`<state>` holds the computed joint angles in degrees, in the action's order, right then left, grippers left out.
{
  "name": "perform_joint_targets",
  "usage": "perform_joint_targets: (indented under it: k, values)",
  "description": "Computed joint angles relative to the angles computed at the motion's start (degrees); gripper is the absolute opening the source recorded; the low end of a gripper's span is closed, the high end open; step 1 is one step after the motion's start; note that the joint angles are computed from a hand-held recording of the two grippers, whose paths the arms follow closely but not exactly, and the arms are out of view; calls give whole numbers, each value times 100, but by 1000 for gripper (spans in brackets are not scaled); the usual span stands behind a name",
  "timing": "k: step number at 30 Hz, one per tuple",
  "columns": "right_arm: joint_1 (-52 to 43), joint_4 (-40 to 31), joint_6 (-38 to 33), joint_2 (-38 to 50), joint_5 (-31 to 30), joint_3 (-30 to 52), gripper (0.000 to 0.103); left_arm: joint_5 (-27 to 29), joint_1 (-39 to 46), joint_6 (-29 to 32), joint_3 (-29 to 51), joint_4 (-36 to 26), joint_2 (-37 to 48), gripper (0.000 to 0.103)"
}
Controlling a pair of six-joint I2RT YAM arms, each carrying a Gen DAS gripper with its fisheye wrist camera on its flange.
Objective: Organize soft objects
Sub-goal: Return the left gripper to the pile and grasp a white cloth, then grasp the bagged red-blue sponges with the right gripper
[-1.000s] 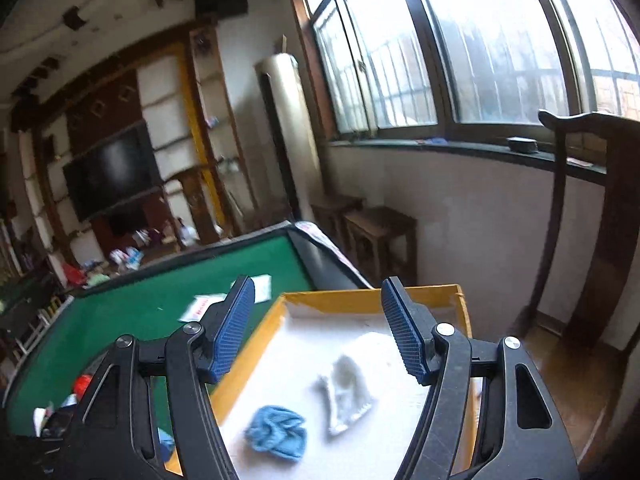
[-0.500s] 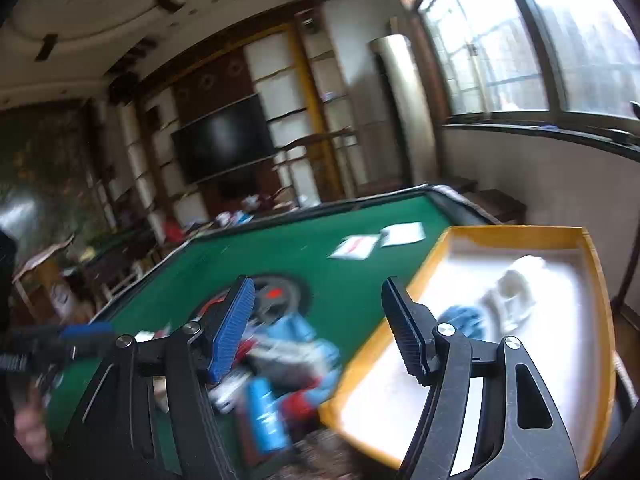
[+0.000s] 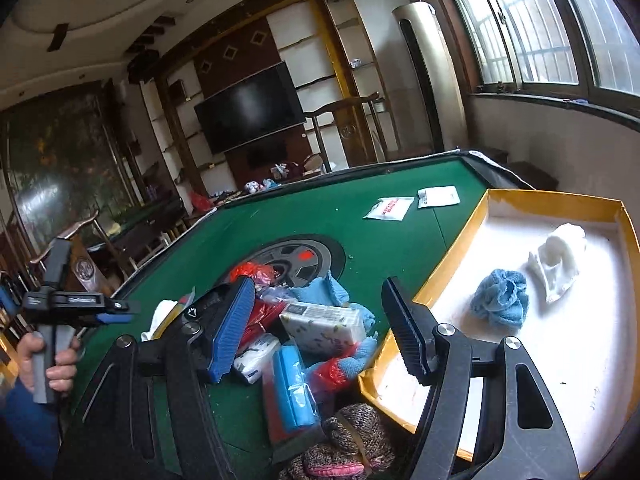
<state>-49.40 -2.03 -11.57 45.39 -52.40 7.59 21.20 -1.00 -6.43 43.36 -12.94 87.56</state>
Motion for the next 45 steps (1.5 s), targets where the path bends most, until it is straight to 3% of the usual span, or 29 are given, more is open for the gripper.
perform_joint_targets:
  k: [8, 10, 11, 13, 16, 19, 22, 24, 28, 31, 33, 34, 38, 45]
  values:
    - [152, -159, -67, -125, 44, 23, 67, -578, -359, -182, 432, 331, 944, 60]
    - [135, -284, -101, -120, -18, 90, 67, -844, -483, -157, 488, 313, 1107, 31]
    - [129, -309, -137, -58, -58, 118, 67, -984, -551, -124, 402, 424, 1068, 29]
    - [177, -381, -243, 74, -116, 170, 67, -1039, -599, -40, 277, 500, 981, 14]
    - [408, -525, -422, 129, -49, 209, 67, -1159, -596, -31, 64, 663, 802, 11]
    - [1156, -695, -643, 58, 468, 185, 67, -1143, -438, -34, -105, 822, 611, 11]
    - [2331, -580, -577, -91, 1719, 36, 67, -1009, -202, -6, -184, 1001, 432, 11]
    - [3026, -340, -533, 92, 2498, -46, 67, -961, -156, -44, -169, 1114, 390, 11]
    - [3694, 3, -529, 630, 3212, -87, 67, -840, -124, -54, -268, 1249, 229, 11]
    - [4745, 716, -400, 1098, 4560, -301, 66, -674, -125, -58, -400, 1380, 26, 11]
    - [5046, 945, -414, 1438, 5041, -296, 48, -550, -126, -30, -546, 1547, -192, 11]
    - [5001, 904, -430, 1381, 5060, -306, 45, -478, -125, -3, -618, 1620, -307, 11]
    - [4144, 568, -651, 1210, 4123, -212, 38, -271, -204, 23, -776, 1835, -506, 11]
    - [3302, 372, -684, 1054, 3083, -112, 37, -219, -225, 92, -755, 1814, -495, 11]
